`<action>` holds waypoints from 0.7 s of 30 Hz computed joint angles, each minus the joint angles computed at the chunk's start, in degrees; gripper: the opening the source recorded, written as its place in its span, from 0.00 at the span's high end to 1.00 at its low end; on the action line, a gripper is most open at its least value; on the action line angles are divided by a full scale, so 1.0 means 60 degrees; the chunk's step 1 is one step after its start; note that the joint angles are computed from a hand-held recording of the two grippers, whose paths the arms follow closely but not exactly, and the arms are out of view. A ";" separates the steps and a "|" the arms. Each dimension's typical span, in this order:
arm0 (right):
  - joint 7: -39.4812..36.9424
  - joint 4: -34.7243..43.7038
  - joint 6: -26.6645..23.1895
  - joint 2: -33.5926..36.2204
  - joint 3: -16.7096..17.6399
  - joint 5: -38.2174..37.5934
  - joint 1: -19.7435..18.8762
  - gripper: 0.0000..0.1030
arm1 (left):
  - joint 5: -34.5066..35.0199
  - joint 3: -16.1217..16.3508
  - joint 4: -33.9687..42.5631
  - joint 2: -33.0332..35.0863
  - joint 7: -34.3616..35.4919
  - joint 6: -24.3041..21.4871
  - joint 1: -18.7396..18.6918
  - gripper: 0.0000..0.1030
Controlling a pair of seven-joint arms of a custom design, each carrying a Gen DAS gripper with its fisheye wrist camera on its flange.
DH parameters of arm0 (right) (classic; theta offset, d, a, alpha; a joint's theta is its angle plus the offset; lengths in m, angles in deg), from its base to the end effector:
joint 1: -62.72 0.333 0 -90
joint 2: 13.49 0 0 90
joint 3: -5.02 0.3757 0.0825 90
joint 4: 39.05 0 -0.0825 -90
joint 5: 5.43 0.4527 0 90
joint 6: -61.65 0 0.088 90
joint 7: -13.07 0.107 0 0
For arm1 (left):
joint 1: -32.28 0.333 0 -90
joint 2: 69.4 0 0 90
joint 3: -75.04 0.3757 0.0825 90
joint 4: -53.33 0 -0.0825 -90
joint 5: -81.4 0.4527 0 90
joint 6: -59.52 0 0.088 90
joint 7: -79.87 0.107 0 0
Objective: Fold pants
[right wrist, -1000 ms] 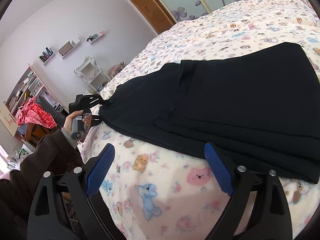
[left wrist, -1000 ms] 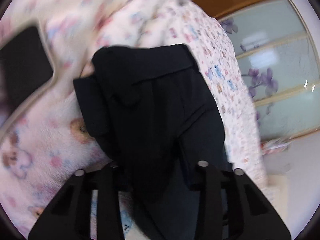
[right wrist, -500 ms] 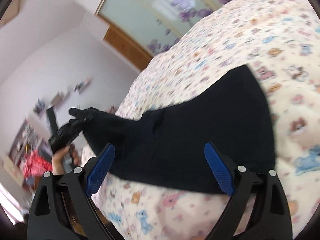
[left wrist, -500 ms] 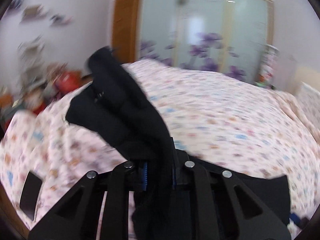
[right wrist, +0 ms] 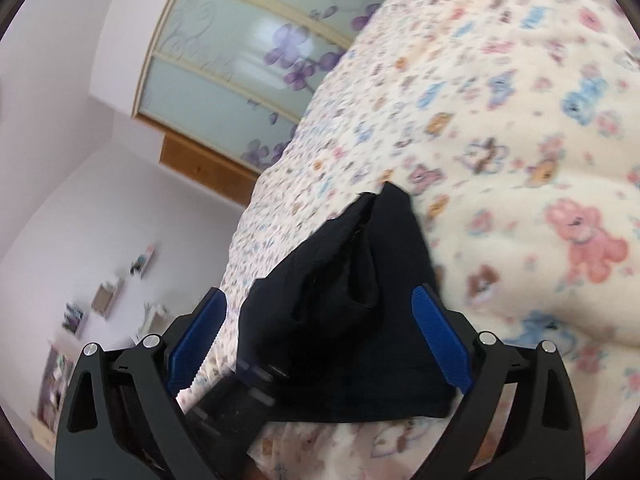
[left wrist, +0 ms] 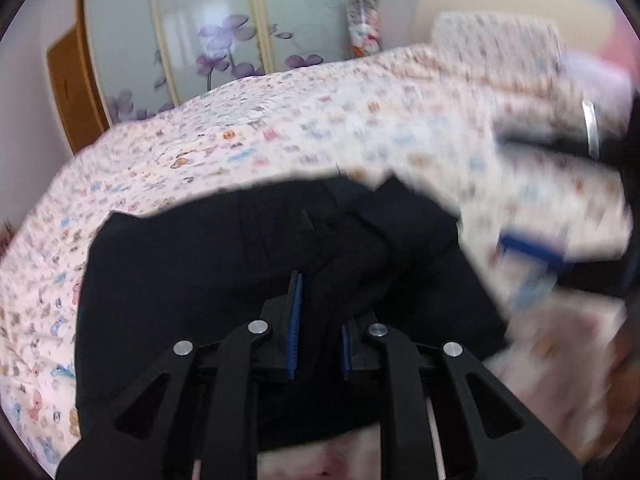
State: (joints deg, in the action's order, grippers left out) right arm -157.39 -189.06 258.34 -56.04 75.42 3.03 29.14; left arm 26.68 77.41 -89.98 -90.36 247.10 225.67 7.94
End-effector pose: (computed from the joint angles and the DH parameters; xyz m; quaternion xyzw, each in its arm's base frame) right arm 0.3744 0.3297 0.4721 -0.2565 0.7693 -0.0736 0.5805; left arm 0.4763 -0.1382 0.5023 -0.3072 0.8500 -0.3604 0.2309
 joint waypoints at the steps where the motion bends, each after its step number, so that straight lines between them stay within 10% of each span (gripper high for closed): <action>1: 0.0063 -0.0016 0.0355 0.0228 0.0089 0.0003 -0.0130 0.07 | -0.0590 0.0233 -0.0168 0.0020 0.0864 0.0521 -0.0433 0.85; 6: -0.0636 0.0240 0.1300 0.1506 0.0392 -0.0095 -0.0506 0.07 | -0.1164 0.0570 -0.0110 -0.0081 0.1492 0.0029 -0.0439 0.72; 9: -0.1206 0.0406 0.1406 0.2121 0.0445 -0.0171 -0.0578 0.07 | -0.1568 0.0824 -0.0208 -0.0570 0.1457 -0.1031 0.0023 0.42; 11: -0.1584 0.0520 0.1137 0.2259 0.0424 -0.0112 -0.0602 0.07 | -0.2797 0.1717 -0.0190 -0.0990 0.2152 -0.2471 0.0026 0.05; 14: -0.2129 0.0684 0.0554 0.2383 0.0304 0.0038 -0.0575 0.07 | -0.4265 0.2556 -0.0009 -0.1043 0.2106 -0.3668 0.0379 0.02; 21: -0.3512 0.1281 -0.0398 0.3372 0.0316 -0.0447 -0.0804 0.07 | -0.6574 0.1754 0.0857 0.0306 0.1705 -0.1305 0.1335 0.02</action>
State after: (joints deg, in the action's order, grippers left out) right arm -178.46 -181.38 255.95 -35.81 77.32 0.35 24.32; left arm -12.76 87.93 -84.84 -88.52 257.33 217.84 15.95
